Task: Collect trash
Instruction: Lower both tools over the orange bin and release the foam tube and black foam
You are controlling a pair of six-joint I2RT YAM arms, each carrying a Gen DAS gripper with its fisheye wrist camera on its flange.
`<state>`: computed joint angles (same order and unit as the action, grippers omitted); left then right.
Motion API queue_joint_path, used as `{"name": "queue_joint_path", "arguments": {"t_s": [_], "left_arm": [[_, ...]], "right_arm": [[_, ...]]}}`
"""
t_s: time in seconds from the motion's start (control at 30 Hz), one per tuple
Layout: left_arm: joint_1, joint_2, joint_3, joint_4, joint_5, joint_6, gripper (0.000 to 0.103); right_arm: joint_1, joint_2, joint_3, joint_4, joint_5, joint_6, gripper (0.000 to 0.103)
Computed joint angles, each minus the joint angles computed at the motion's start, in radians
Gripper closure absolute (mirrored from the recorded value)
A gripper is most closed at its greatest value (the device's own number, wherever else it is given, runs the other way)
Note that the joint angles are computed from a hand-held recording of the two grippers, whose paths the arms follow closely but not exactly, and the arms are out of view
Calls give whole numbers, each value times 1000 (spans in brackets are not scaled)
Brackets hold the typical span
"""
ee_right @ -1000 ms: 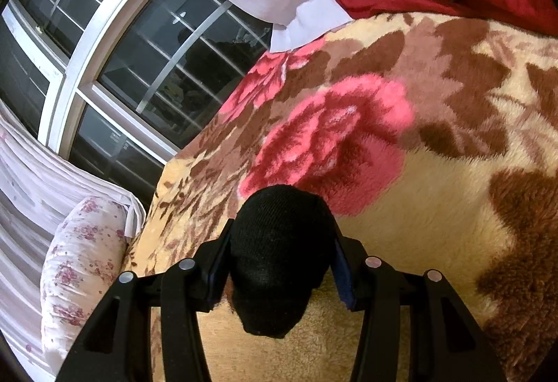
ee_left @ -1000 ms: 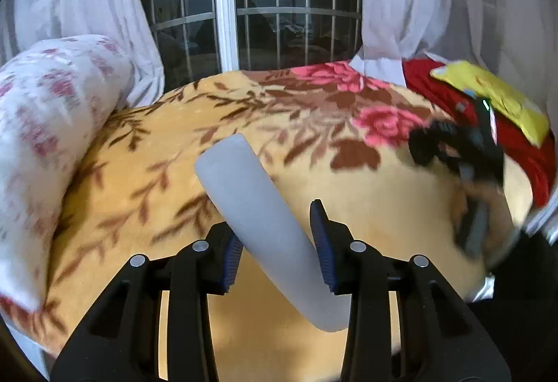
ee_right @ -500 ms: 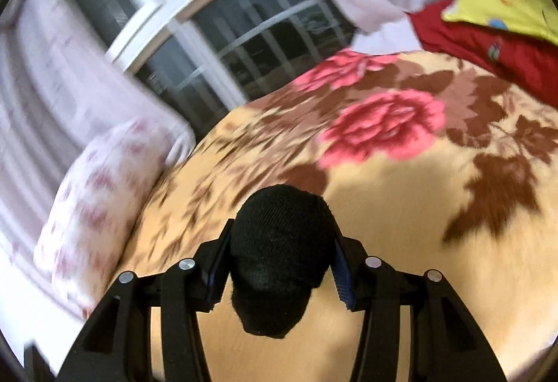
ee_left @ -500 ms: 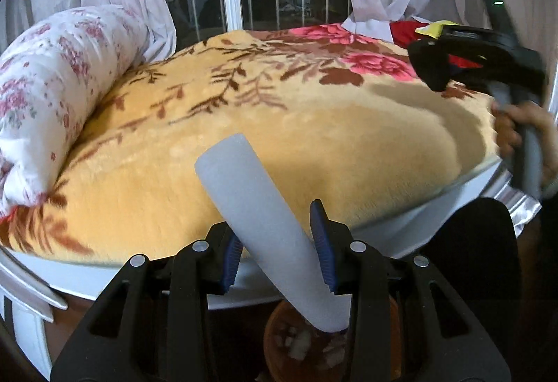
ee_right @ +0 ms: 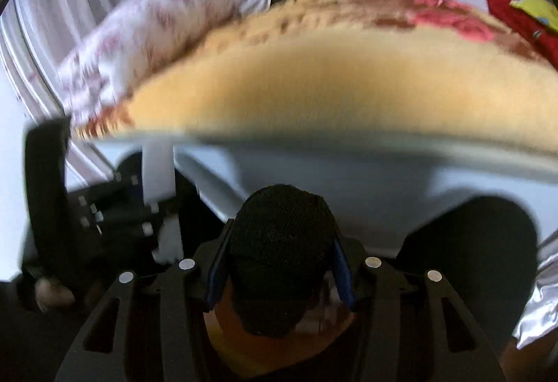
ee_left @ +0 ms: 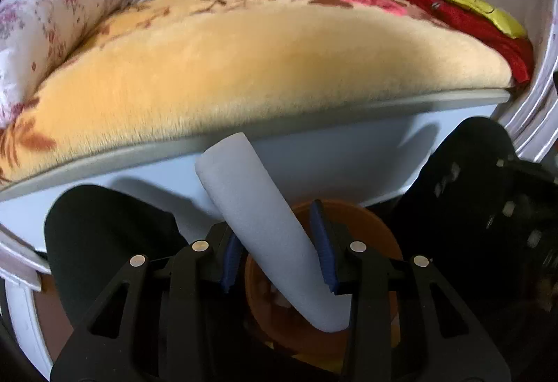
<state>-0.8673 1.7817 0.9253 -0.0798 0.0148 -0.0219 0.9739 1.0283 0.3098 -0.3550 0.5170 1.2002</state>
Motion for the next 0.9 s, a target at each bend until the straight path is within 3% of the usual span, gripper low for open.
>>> {"name": "queue_joint_path", "arguments": {"t_s": [0.23, 0.27, 0.3, 0.37, 0.9], "left_arm": [[4, 79, 51, -52, 5, -8, 64], [3, 86, 56, -57, -1, -10, 58], [1, 93, 62, -65, -10, -14, 38], [-1, 96, 60, -60, -31, -25, 17], [9, 89, 60, -59, -32, -30, 17]], "right_arm": [[-88, 95, -22, 130, -114, -59, 51], [-98, 101, -27, 140, -125, -60, 48], [-104, 101, -33, 145, -131, -56, 38], [-100, 90, -37, 138, -119, -39, 32], [-20, -15, -61, 24, -18, 114, 28]]}}
